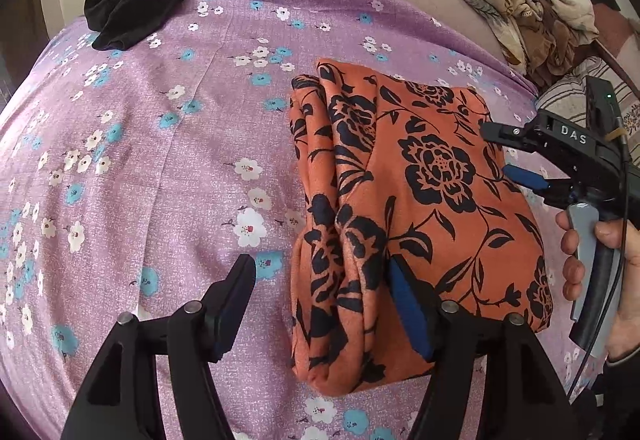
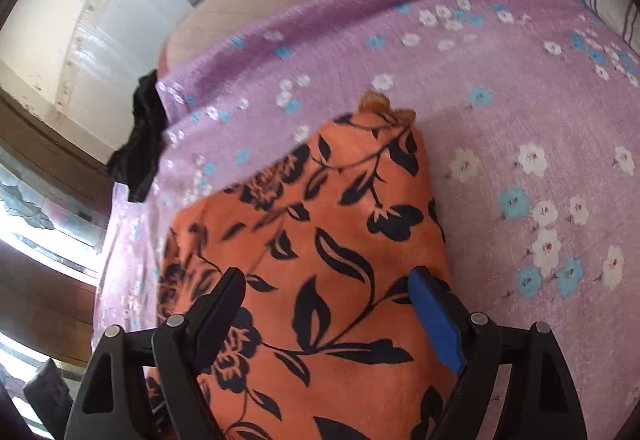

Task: Fold small clothes

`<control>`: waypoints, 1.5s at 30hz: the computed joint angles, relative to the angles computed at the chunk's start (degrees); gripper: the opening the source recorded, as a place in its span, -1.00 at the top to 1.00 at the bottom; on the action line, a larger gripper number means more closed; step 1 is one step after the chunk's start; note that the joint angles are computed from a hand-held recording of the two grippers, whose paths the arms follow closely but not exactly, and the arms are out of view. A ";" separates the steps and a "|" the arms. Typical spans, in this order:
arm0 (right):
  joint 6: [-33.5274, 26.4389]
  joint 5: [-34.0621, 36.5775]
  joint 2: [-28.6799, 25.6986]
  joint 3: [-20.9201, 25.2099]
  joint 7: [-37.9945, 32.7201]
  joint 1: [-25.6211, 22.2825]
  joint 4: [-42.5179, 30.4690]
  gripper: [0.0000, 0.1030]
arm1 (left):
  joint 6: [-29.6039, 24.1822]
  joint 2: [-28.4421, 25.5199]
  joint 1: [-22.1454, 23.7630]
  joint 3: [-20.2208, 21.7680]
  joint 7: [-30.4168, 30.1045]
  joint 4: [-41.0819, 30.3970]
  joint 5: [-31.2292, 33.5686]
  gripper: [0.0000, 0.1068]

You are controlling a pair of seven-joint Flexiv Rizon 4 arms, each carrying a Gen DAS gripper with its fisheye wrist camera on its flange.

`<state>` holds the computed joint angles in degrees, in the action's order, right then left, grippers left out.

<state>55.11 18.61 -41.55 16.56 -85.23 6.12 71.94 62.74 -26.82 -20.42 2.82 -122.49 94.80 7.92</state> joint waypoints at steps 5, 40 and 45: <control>6.42 5.88 6.35 4.25 -5.04 -3.30 7.08 -0.67 | -0.10 2.09 -0.78 0.82 -2.35 1.63 1.84 -0.28; -22.14 30.86 4.23 5.47 -12.98 1.31 -0.20 -0.70 | 4.42 14.85 3.29 -0.82 -18.86 19.45 9.73 -0.45; -18.58 29.34 5.48 5.47 -12.57 2.66 0.86 -0.73 | 7.28 15.08 4.17 -0.63 -19.04 20.93 8.89 -0.45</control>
